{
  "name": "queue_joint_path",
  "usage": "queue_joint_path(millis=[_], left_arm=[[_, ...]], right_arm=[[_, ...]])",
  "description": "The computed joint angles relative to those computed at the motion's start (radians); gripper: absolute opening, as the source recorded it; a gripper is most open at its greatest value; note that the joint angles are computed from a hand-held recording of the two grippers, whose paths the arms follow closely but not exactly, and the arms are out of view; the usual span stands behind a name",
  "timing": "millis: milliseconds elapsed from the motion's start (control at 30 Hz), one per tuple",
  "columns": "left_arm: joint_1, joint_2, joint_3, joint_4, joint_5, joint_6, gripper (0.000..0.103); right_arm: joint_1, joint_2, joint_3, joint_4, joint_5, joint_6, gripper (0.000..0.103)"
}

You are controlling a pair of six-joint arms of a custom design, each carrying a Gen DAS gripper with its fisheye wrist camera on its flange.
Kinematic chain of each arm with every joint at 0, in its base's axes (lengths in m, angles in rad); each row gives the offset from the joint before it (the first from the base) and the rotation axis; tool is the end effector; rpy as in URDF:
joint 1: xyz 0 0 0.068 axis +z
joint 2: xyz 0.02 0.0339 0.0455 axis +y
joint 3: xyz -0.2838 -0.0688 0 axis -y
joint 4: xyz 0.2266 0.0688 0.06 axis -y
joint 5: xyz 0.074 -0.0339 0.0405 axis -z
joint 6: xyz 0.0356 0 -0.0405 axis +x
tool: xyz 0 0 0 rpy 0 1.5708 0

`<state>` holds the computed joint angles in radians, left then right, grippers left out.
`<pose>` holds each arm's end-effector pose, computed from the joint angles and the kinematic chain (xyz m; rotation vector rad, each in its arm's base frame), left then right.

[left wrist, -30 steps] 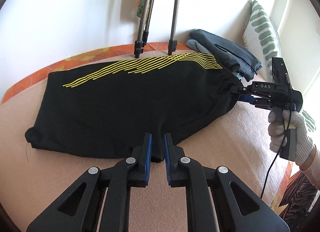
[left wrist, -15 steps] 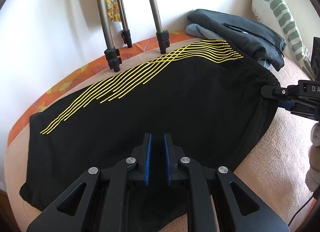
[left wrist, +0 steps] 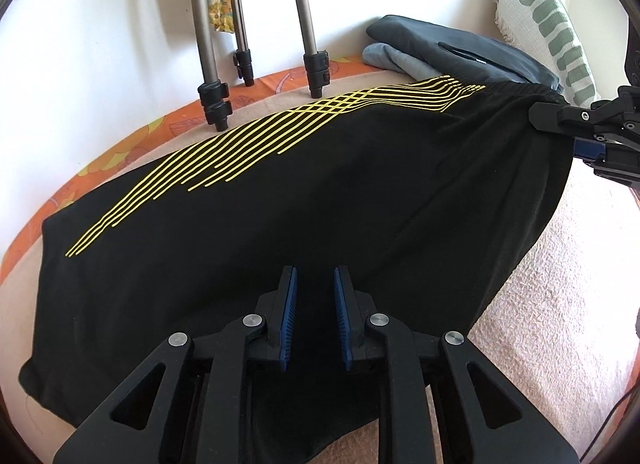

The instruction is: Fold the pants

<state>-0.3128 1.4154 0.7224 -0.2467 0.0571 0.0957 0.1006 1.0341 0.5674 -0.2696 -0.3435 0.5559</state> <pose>0.2405 -0.0799 0.2068 0.5332 2.4585 -0.1604 0.1818 0.0304 0.2368 0.3556 2.3388 0.7244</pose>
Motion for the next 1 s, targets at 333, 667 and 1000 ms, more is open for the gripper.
queue_joint_path(millis=[333, 667, 1000], left_arm=[[0.399, -0.225, -0.019, -0.161, 0.25, 0.112, 0.027], [0.899, -0.042, 0.041, -0.174, 0.298, 0.381, 0.029], [1.188, 0.053, 0.11, -0.262, 0.511, 0.468, 0.029]], right_arm=[[0.321, 0.078, 0.231, -0.077, 0.254, -0.004, 0.025], [0.66, 0.385, 0.516, -0.097, 0.455, -0.001, 0.023], [0.865, 0.821, 0.935, -0.173, 0.544, -0.06, 0.022]])
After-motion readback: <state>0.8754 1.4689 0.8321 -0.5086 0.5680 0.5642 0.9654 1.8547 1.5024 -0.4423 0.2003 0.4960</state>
